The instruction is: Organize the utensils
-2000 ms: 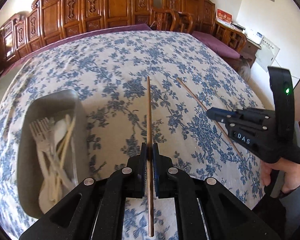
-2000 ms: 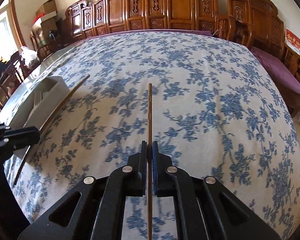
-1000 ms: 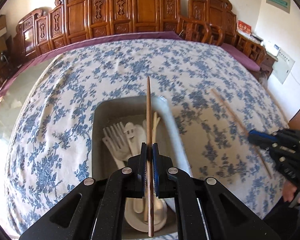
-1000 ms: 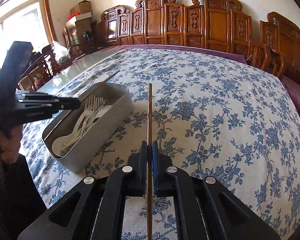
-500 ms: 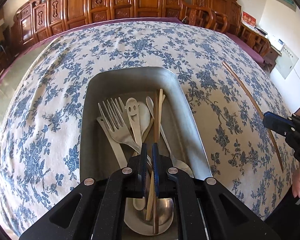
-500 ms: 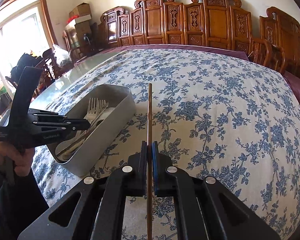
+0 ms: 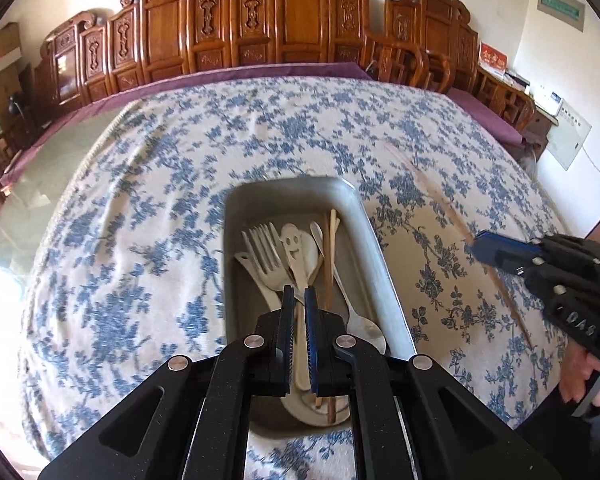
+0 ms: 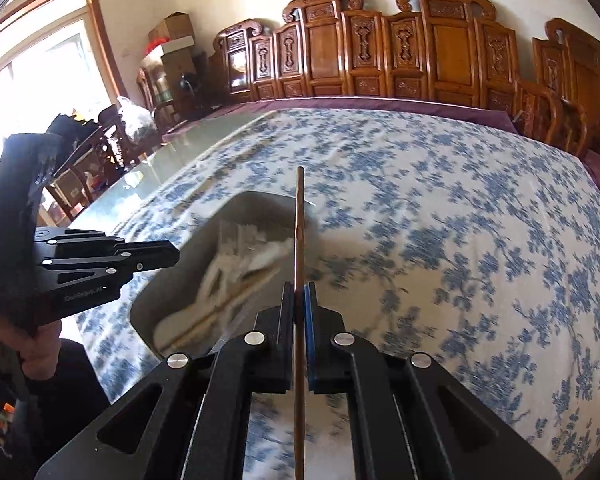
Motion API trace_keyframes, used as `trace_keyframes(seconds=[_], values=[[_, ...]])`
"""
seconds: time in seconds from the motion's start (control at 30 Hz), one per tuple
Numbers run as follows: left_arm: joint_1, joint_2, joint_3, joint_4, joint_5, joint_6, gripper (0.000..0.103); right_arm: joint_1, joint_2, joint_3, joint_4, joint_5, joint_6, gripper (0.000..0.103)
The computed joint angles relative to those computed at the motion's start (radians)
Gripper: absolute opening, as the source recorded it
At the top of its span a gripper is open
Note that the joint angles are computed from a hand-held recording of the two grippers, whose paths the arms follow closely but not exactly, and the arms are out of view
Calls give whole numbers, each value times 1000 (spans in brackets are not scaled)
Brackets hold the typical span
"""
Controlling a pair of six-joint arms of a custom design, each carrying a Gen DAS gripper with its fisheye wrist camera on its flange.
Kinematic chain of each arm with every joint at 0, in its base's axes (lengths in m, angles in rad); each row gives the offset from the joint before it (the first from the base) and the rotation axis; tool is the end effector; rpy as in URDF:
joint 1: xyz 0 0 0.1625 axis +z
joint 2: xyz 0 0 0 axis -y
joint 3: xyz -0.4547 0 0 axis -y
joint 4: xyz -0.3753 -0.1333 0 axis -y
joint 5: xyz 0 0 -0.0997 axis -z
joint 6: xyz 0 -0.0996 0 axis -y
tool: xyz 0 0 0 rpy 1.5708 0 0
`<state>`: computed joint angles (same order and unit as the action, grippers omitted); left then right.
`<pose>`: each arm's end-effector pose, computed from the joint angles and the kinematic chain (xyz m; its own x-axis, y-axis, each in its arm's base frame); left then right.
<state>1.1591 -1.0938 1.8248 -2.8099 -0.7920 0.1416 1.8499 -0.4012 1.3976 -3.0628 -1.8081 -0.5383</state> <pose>-0.0577 -0.6402 0.3025 -0.7318 0.0849 -0.6762 0.4575 0.7967 -0.3950 0.3140 -0.6967 -0.0127 -0.7044 -0.5712 0.4214 -0.7029 0.6439 -0.3023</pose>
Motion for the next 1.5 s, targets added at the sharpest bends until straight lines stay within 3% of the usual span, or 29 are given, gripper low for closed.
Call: trace_keyframes(seconds=[0.4,0.67,0.9,1.1,1.2,1.27,1.37,1.47,1.5], values=[[-27,-105,53,-15,32,10,4,45,96,-151,127,59,163,6],[-18,-134,75,-17,16,7,4,60,184,-267,188,0,226,6],[-15,-147,87,-15,9,-1,4,65,230,-310,191,-81,210,8],[-26,-155,103,-24,15,-7,4,67,203,-255,122,-103,170,9],[-39,-163,115,-32,19,-12,5,70,165,-191,55,-108,162,25],[-53,-168,125,-38,22,-18,11,75,129,-132,-5,-114,154,32],[-76,-176,142,-59,28,-21,26,83,77,-52,-83,-131,142,41],[-102,-186,161,-65,41,-31,41,91,25,29,-168,-149,138,63],[-112,-187,167,-70,54,-35,59,94,10,54,-194,-157,141,74]])
